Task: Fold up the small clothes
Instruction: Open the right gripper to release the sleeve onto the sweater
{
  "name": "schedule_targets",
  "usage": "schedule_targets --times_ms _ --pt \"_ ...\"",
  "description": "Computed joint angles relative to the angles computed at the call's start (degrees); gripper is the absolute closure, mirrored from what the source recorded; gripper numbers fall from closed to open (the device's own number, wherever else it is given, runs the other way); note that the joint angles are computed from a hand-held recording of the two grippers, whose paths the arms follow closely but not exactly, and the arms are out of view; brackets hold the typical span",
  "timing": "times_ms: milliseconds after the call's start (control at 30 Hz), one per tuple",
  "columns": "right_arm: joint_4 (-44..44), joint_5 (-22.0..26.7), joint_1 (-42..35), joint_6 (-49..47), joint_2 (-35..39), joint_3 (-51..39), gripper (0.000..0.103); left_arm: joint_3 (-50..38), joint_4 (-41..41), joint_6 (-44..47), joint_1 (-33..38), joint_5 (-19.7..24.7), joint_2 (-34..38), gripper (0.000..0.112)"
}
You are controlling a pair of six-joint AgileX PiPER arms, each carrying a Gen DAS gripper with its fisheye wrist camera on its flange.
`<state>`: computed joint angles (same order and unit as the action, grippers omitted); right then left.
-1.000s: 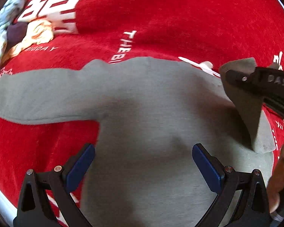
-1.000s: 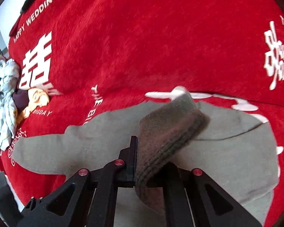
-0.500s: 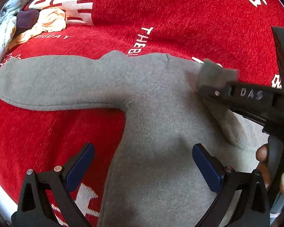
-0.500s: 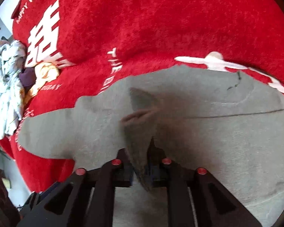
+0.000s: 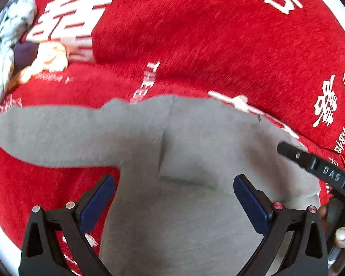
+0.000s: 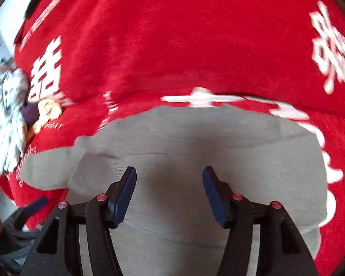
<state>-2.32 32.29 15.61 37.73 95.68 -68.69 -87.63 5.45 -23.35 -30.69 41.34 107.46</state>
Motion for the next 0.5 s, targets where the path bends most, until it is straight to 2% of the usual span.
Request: schedule_targets --times_ms 67,100,167,233,367,500 --pt "4.31 -3.28 -2.70 -3.46 -2.05 4.09 0.039 -0.88 0.68 -0.59 -1.17 0.61 0.19 0.009" --pt "3.17 -4.00 -3.16 -2.59 -2.55 5.31 0.039 -2.34 0.10 0.36 -1.59 1.50 1.24 0.009" --pt "-2.30 -2.39 -3.27 2.20 -1.69 5.61 0.039 -7.54 0.51 0.94 -2.99 4.80 5.35 0.009" --pt "-3.50 -0.87 -4.28 3.35 0.04 5.65 0.039 -12.88 1.76 0.51 -4.13 7.66 10.02 0.009" --pt "-8.00 -1.62 -3.83 6.39 1.05 8.31 0.040 -20.05 6.78 -2.76 -5.37 12.56 17.14 0.009" --pt "-15.03 1.90 -2.23 10.54 0.33 8.05 0.039 -17.63 7.39 -4.05 -4.15 12.12 17.35 0.009"
